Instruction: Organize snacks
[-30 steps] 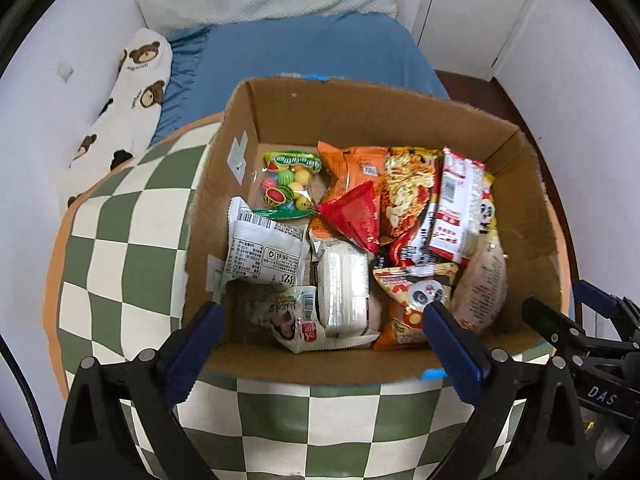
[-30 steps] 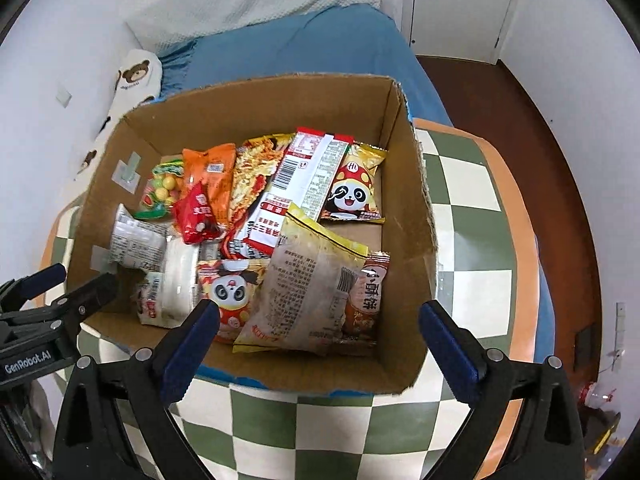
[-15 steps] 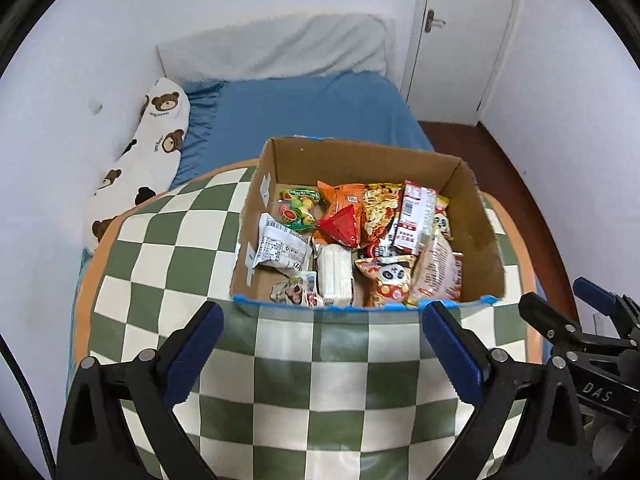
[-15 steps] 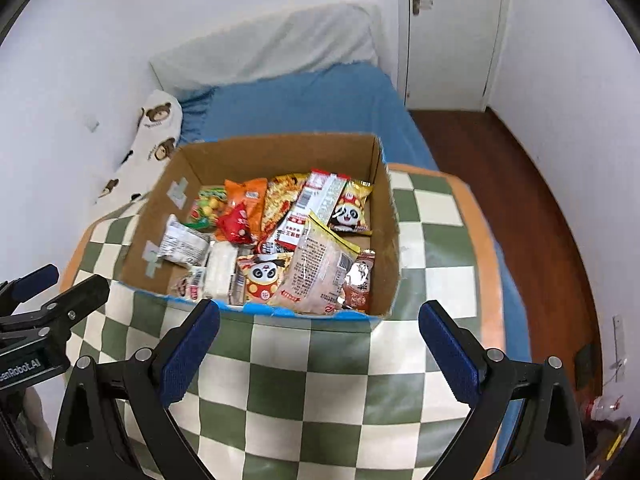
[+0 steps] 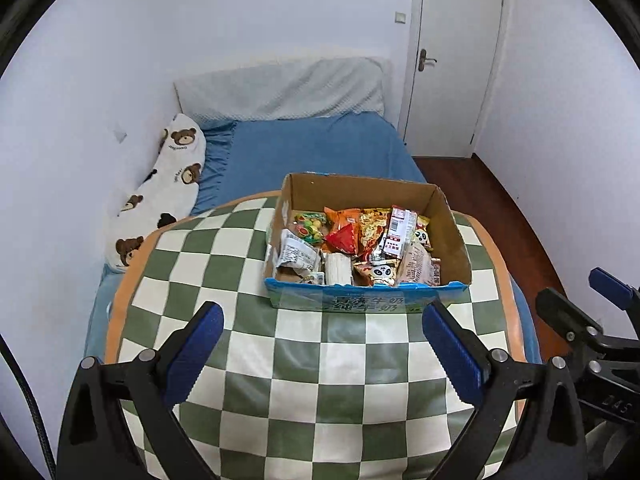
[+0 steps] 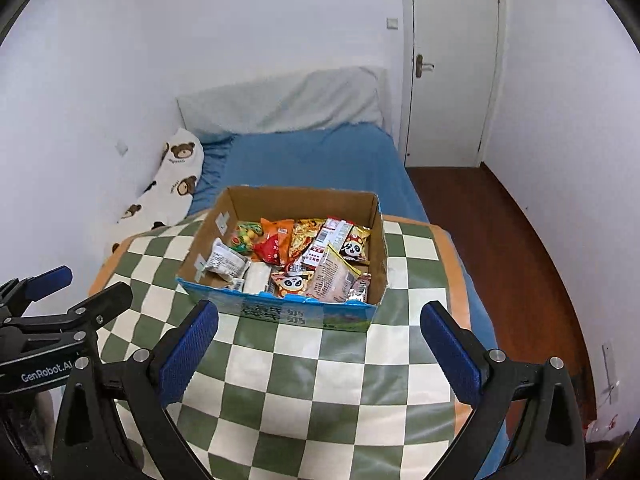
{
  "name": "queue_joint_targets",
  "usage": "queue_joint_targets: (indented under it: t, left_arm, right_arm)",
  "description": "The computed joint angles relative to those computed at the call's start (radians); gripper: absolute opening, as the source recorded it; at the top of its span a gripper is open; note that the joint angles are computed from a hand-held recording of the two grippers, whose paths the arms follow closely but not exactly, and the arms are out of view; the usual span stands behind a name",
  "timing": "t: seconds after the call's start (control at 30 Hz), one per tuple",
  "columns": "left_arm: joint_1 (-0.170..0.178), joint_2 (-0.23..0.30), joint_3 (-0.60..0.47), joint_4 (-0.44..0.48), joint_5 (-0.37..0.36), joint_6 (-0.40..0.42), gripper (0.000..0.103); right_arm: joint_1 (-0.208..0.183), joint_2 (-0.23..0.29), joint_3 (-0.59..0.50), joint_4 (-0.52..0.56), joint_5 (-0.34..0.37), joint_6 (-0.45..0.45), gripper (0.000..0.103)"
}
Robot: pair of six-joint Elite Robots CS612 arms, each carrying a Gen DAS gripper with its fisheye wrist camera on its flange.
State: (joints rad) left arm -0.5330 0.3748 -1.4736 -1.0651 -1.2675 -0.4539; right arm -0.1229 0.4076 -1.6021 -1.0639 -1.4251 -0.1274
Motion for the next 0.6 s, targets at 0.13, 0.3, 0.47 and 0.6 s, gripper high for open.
queue_joint_targets:
  t: [0.13,0.3,0.47,0.6]
  left_arm:
    - [-0.009,0.003,-0.035,0.019,0.017,0.002,0.102]
    - [-0.015,0.006,-0.062,0.034,0.002,-0.007,0.102]
    - [-0.019,0.012,-0.07,0.029,0.009,-0.013,0.102]
    - [-0.014,0.015,-0.058,0.011,0.004,-0.014,0.103]
  right_arm:
    - [-0.002,-0.001,-0.044,0.009,0.006,0.003,0.103]
    - [-0.005,-0.005,-0.073,0.029,0.017,0.006,0.103]
    - [-0.008,-0.003,-0.087,0.045,0.018,0.01,0.103]
    - [-0.007,0.004,-0.081,0.038,0.003,0.017,0.103]
